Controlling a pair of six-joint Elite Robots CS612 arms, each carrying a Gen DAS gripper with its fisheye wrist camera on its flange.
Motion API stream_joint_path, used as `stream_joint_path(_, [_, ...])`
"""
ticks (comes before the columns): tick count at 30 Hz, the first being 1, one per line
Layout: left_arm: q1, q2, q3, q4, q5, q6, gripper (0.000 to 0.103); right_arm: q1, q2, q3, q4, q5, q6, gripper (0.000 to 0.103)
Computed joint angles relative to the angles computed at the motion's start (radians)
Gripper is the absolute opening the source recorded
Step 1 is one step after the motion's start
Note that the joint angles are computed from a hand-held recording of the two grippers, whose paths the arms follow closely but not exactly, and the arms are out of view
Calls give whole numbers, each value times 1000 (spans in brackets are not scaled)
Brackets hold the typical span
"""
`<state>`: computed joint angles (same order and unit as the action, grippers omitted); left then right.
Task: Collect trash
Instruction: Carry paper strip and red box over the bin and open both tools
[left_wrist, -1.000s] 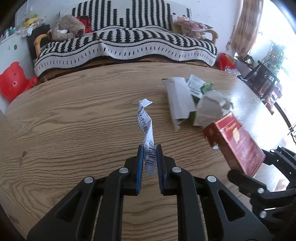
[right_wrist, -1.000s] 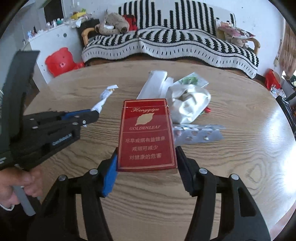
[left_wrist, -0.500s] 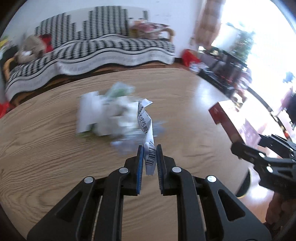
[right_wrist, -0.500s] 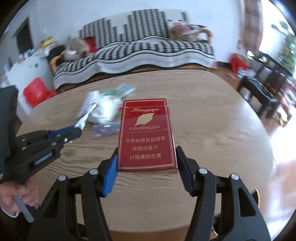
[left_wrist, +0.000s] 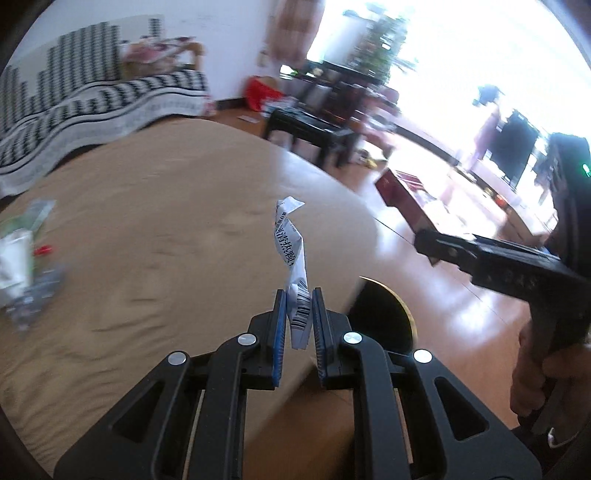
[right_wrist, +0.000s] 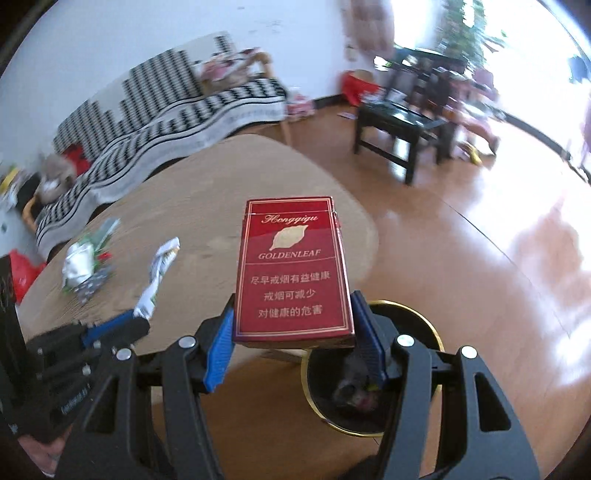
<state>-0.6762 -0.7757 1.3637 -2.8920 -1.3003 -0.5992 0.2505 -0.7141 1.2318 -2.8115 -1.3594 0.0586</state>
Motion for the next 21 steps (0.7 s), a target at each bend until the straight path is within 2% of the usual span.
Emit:
stream_joint_path(8, [-22, 94, -132, 72, -139, 99, 13, -65, -10, 51, 39, -3, 70, 58])
stream_joint_path(12, [-24, 130, -181, 115, -200, 124, 13, -90, -5, 53, 90, 32, 102, 58])
stream_joint_path(17, [-19, 169, -231, 173, -247, 118, 13, -97, 5, 37, 154, 42, 107, 58])
stream_joint_path(21, [-13, 191, -265, 205, -256, 111, 13, -93, 10, 24, 184, 41, 101, 58])
